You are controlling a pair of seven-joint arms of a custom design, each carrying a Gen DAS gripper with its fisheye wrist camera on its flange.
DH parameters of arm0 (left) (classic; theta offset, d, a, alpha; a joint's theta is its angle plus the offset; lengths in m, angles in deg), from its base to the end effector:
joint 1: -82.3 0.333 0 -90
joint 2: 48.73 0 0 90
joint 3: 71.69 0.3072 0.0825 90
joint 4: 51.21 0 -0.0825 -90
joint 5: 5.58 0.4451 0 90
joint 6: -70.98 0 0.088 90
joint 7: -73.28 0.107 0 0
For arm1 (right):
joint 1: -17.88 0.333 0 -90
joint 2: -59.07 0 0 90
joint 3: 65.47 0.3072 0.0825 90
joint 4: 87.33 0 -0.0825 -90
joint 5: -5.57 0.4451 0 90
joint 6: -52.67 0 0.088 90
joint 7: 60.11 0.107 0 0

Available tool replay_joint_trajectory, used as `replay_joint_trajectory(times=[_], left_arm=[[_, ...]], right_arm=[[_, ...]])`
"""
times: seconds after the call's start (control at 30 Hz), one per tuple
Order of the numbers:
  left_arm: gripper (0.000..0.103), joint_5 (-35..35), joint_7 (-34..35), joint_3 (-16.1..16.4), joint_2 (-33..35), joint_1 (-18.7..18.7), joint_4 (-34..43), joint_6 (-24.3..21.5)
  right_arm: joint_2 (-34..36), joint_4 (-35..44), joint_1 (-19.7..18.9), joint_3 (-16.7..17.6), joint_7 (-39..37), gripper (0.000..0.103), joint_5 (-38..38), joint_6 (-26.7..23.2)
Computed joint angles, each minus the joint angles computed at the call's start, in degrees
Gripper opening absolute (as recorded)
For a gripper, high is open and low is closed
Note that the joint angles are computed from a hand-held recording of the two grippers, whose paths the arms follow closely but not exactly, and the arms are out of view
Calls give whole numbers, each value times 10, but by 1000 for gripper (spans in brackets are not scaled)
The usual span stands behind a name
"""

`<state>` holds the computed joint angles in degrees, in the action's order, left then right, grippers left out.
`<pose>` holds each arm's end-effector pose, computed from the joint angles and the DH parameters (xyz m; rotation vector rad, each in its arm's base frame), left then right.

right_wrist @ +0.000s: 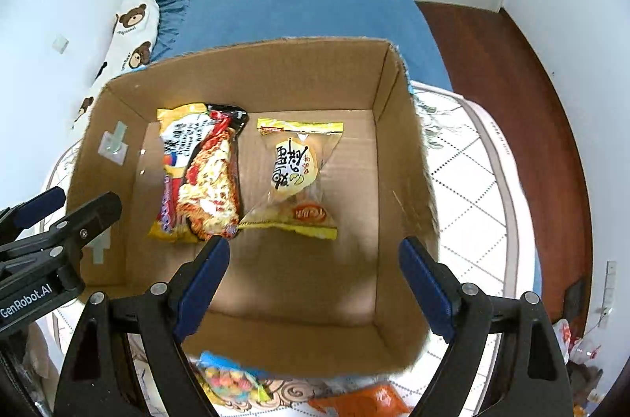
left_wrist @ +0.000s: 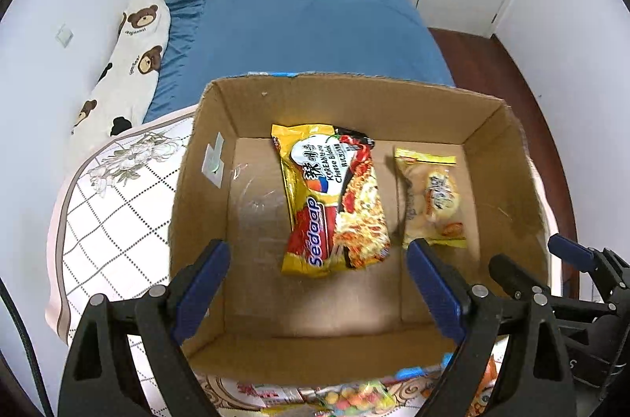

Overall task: Organize snacks
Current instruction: 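Grasp the white wafer packet with left tool while right tool grasps the orange packet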

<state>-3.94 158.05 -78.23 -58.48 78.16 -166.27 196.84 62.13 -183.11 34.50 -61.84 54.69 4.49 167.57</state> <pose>0.5898 -0.1133 0.5418 -1.9129 2.1349 -0.3738 0.6250 0.2284 0.5701 -1.9613 2.1130 -0.1753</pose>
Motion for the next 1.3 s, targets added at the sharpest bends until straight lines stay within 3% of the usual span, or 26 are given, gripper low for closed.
replay_joint_trajectory(times=[0.17, 0.5, 0.63, 0.8, 1.03, 1.17, 1.27, 1.3], left_arm=[[92, -6, 9, 2, -55, -6, -37, 17], [92, -21, 25, 27, -180, -15, -121, 4], [92, 0, 27, 39, -245, -2, -195, -21], [92, 24, 34, 56, -304, 22, -296, -89], [92, 29, 19, 63, -297, 48, -379, -127], [92, 27, 10, 59, -273, 53, -390, -120], [92, 26, 9, 58, -260, 54, -390, -117], [92, 26, 9, 58, -254, 54, -388, -116]], right_arm=[[-49, -34, 5, 9, 16, 90, -15, 12], [-157, -117, 6, 31, 47, 90, 16, 27], [-205, -181, 12, 40, 59, 90, 58, 29], [-268, -299, 21, 41, 106, 90, 138, 32], [-335, -436, 2, 37, 220, 90, 196, 43], [-310, -448, -12, 44, 261, 88, 178, 58], [-262, -429, -12, 46, 267, 77, 157, 68], [-250, -424, -11, 44, 268, 64, 156, 66]])
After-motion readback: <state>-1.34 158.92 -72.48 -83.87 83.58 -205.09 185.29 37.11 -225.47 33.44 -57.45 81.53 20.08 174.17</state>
